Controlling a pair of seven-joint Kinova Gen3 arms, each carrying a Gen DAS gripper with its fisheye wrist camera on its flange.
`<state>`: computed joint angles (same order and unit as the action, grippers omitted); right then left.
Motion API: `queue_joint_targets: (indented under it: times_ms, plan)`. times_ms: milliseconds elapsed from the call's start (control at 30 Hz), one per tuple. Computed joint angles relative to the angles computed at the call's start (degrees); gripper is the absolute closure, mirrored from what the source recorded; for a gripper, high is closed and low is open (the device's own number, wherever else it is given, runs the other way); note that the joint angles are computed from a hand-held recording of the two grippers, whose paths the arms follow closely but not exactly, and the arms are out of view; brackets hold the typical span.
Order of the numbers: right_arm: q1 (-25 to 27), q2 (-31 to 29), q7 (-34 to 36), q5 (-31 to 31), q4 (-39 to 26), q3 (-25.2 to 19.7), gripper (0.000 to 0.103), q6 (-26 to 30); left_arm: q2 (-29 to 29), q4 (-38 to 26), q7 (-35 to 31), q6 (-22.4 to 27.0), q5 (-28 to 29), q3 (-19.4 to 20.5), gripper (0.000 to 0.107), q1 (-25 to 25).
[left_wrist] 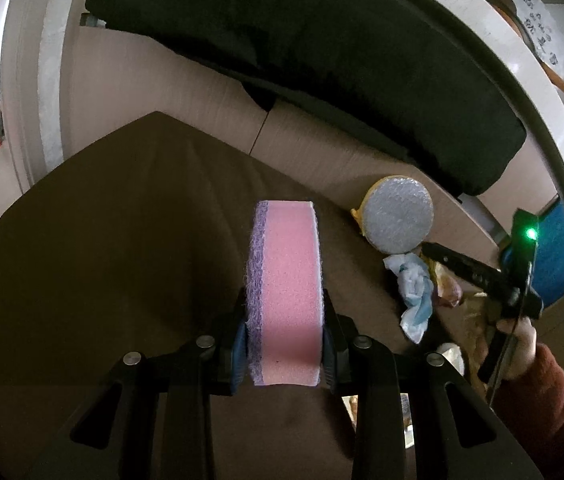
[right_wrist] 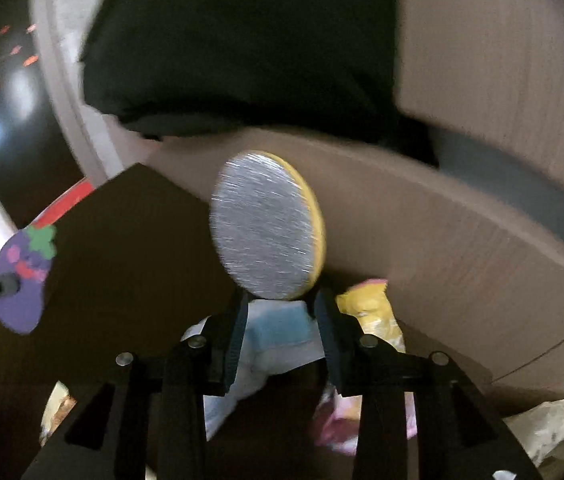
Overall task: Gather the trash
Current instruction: 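Lift both sponges and carry them over the bin with both tools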
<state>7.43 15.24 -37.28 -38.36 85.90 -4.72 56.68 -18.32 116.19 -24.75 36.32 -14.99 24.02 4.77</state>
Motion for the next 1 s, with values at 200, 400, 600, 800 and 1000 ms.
queue_joint_targets:
  times_ms: [200, 400, 600, 800, 1000]
  plan:
    - [0.9, 5.5, -4.0, -1.3, -5.6, -0.7, 0.069, 1.8, 0.9, 0.6, -0.2, -0.5, 0.0, -1.0, 0.076, -0.2]
    - [4.2, 6.0, 4.5, -8.1, -5.1, -3.3, 0.071, 5.3, 2.1, 0.2, 1.6, -0.4, -1.3, -0.3, 0.076, -0.3]
    - [4.6, 1.3, 15.2, -11.4, -1.1, -4.4, 0.079, 11.6, 2.2, -0.1, 2.7, 0.2, -2.0, -0.5, 0.076, 1.3]
    - [-2.8, -1.1, 7.0, -7.7, -0.3, -1.3, 0.078, 8.6, 1.2, 0.5, 2.6, -0.2, -1.7, -1.1, 0.076, 2.0]
    - [-6.2, -1.3, -3.9, -2.7, -1.2, 2.5, 0.061, 1.4, 0.1, 2.1, 0.8, -2.2, 0.0, -2.6, 0.076, 1.4]
